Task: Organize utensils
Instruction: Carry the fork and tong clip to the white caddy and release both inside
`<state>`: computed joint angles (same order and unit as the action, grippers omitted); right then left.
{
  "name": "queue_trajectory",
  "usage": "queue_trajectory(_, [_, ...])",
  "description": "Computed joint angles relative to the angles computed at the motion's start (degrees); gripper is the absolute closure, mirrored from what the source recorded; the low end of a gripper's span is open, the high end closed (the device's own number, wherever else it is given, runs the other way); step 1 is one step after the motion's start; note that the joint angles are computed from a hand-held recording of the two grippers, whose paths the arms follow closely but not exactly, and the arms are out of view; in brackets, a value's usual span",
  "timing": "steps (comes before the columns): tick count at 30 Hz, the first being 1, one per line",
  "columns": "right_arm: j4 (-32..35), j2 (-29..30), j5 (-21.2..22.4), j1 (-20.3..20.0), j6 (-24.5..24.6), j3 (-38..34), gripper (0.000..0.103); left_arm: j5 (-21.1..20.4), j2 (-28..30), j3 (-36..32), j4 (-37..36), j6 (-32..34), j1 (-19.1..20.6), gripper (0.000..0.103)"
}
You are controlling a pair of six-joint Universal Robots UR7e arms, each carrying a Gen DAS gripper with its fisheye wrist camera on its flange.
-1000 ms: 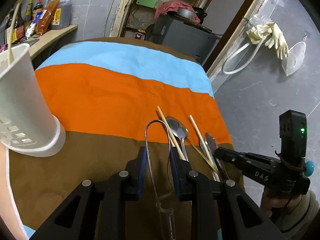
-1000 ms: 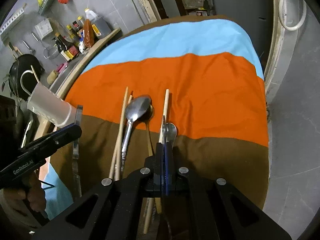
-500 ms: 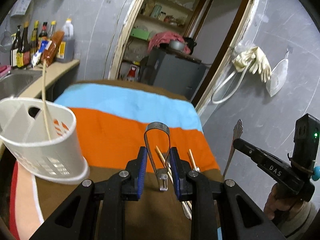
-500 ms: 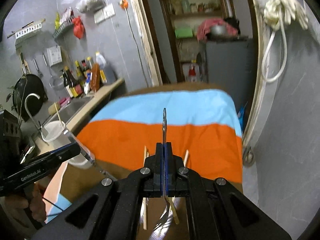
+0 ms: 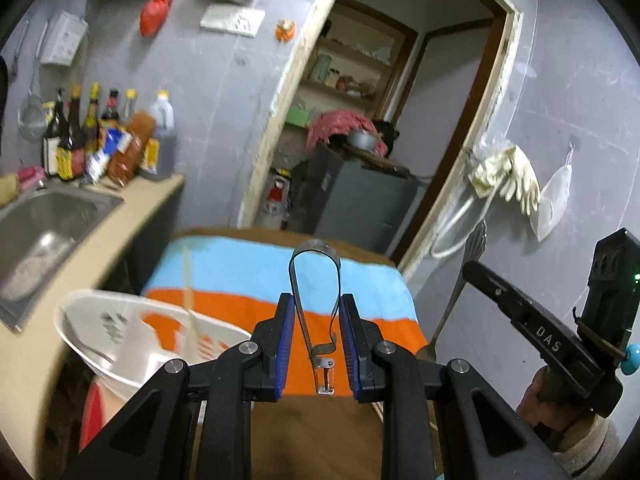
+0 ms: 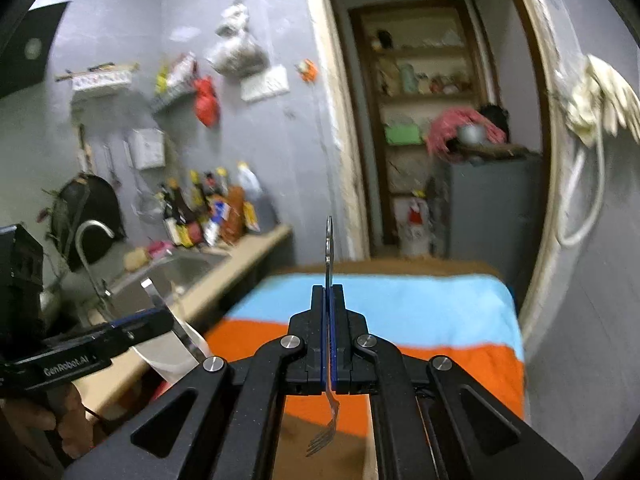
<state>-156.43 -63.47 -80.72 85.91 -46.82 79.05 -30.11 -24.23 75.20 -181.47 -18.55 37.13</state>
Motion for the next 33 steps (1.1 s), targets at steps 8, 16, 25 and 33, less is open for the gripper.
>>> queue_trajectory(8, [-3.89, 1.25, 6.75, 5.1, 2.08, 1.43, 0.101, 5.62, -6.24, 4.67, -7.18, 6.97, -0.8, 0.082])
queue_trajectory(16, [-8.83, 3.4, 7.71, 7.89, 0.53, 4.97, 0.102, 12.6, -11.18, 10.21, -11.02, 10.32, -0.83, 0.082])
queue_trajectory(25, [-15.95, 6.24, 2.9, 8.31, -6.31, 10.15, 0.101, 11.36, -15.0, 16.97, -1.73, 0.24, 2.43, 0.082])
queue_trajectory(33, [-17.59, 7.7, 0.7, 6.71, -6.69, 11.56, 0.101, 8.67, -13.24, 17.17, -2.6, 2.07, 4.39, 0.082])
